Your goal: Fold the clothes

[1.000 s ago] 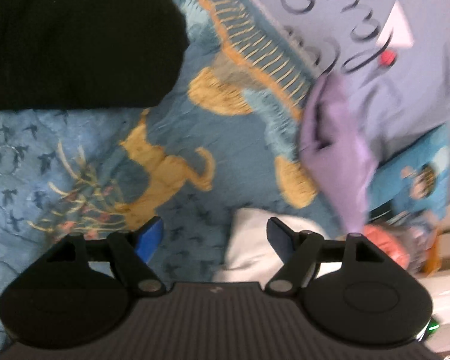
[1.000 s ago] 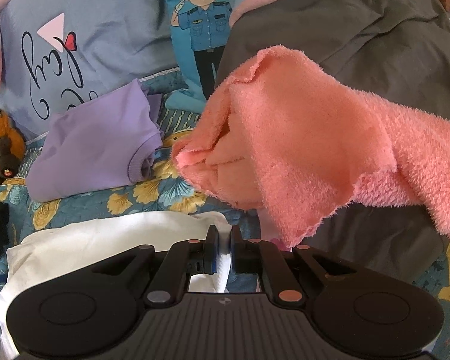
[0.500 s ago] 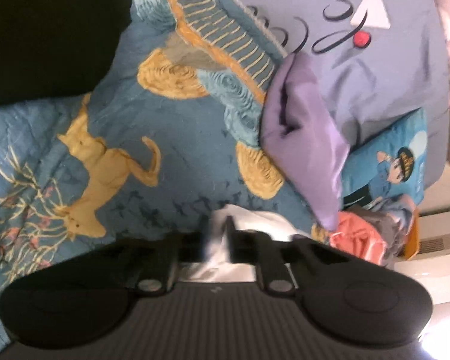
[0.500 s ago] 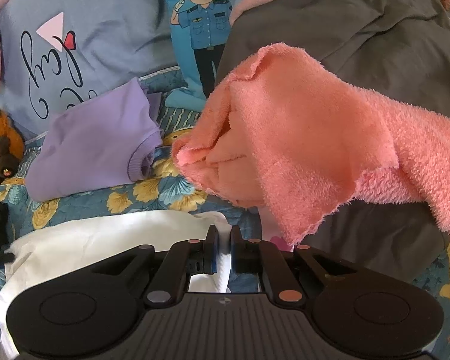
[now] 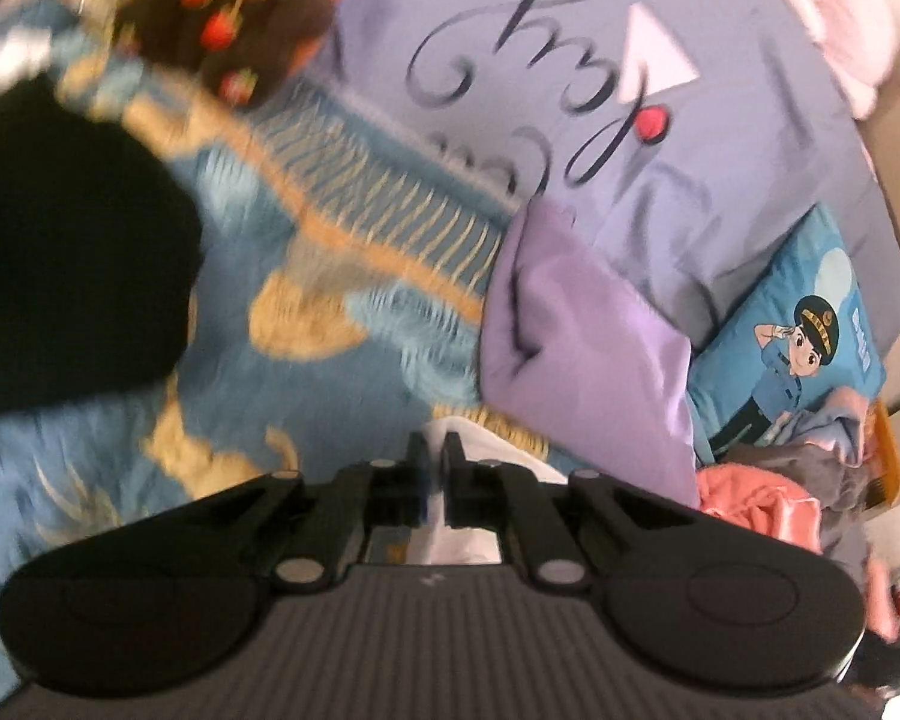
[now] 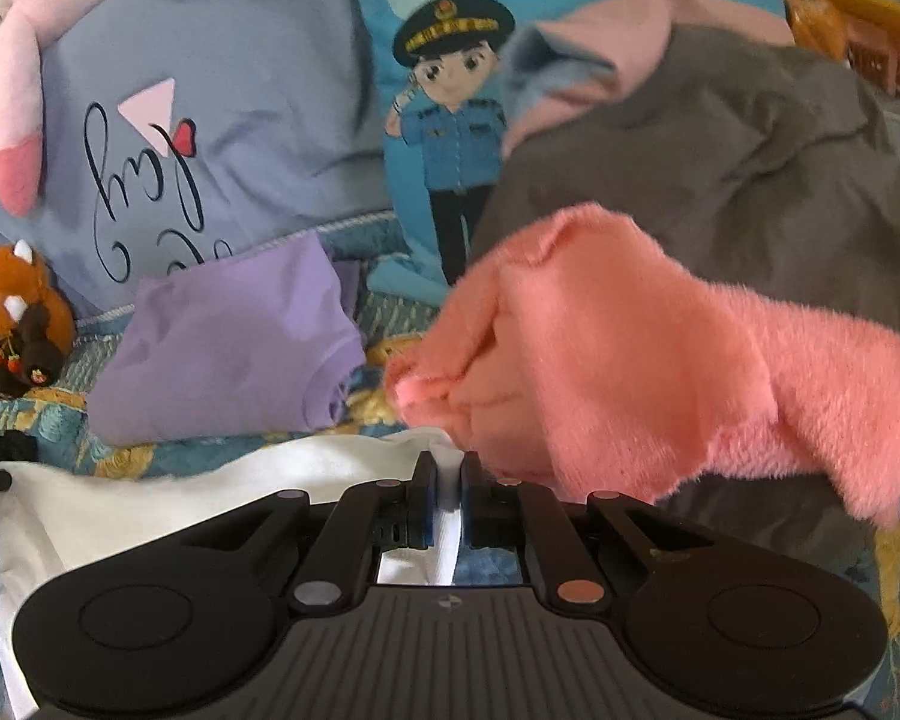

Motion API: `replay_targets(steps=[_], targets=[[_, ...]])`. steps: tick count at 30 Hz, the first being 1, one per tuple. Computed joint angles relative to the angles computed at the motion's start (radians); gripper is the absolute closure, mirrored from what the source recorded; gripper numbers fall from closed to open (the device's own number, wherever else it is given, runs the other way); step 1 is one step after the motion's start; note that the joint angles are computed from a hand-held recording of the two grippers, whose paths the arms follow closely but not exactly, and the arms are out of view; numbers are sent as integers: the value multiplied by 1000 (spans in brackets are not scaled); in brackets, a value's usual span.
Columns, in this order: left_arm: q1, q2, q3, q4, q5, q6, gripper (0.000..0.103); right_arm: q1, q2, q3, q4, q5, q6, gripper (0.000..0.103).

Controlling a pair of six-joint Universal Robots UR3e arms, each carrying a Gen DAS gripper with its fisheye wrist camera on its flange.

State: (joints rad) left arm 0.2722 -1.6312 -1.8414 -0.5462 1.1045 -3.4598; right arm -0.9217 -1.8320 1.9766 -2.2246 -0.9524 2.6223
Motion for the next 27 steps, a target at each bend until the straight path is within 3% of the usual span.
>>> replay_targets(steps=[4, 9, 14, 19, 22, 24, 27], targets=[[-35, -2, 32, 52, 54, -8, 99, 31, 8, 16, -93, 4, 19, 96], [-86, -60, 117, 19, 181, -10, 98, 141, 147, -14, -280, -127, 156, 96], [-141, -179, 203, -41, 285, 10, 98, 264, 296, -46, -410, -297, 196, 96], [-181, -261, 222, -16, 366, 52, 98, 322, 380, -66, -443, -394, 182, 95], [-179, -283, 205, -4, 368, 60, 97, 322, 410, -94, -411, -402, 179, 94], [-194, -298, 200, 9, 399, 76, 91, 316, 418, -114, -380, -397, 177, 90], [-227, -309, 214, 7, 473, 99, 74, 298, 409, -142, -318, -374, 161, 87]])
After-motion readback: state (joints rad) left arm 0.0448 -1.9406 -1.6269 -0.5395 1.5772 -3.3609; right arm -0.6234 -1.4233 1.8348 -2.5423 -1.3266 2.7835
